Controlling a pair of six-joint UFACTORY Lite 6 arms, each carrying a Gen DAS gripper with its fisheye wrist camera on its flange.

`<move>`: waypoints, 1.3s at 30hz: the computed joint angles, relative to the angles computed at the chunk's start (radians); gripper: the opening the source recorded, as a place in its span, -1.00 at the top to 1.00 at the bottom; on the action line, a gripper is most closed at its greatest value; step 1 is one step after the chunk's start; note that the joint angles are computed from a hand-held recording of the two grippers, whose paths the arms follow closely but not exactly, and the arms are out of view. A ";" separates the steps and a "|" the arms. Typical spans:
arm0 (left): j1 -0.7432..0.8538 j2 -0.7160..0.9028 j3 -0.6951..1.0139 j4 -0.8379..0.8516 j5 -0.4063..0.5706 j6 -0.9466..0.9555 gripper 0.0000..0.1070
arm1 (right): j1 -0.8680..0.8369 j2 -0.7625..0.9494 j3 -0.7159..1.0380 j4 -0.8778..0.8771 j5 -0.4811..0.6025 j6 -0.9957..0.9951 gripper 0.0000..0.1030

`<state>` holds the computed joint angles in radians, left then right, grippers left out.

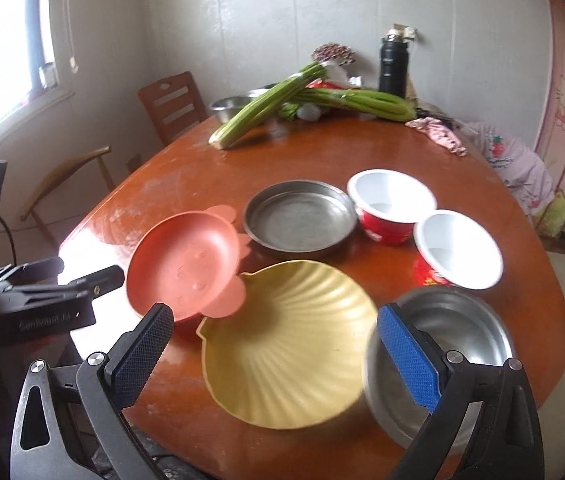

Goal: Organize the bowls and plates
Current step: 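Reach the left tool to the orange pig plate rim and grasp it, then lift the orange pig plate with the left tool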

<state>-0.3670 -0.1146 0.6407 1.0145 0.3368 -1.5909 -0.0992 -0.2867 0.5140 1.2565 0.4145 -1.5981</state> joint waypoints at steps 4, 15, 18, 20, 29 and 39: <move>0.094 0.051 0.023 -0.097 -0.079 0.163 -0.90 | 0.102 0.113 0.042 0.009 -0.069 0.030 -0.97; 0.180 0.321 0.245 -0.428 -0.134 0.633 -0.89 | 0.188 0.340 0.164 0.016 -0.115 0.089 -0.79; 0.181 0.382 0.304 -0.512 -0.126 0.740 -0.86 | 0.203 0.377 0.189 0.015 -0.115 0.109 -0.70; 0.184 0.416 0.340 -0.592 -0.129 0.836 -0.79 | 0.198 0.414 0.215 0.006 -0.102 0.128 -0.55; 0.175 0.477 0.406 -0.717 -0.137 1.000 -0.39 | 0.194 0.478 0.265 -0.008 -0.066 0.166 -0.30; 0.186 0.472 0.383 -1.010 -0.184 1.279 -0.08 | 0.245 0.465 0.253 -0.005 -0.091 0.170 -0.15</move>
<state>-0.1808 0.3571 1.0233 0.0044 0.1529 -0.3123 0.1457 0.1785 0.7671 1.2518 0.3236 -1.4282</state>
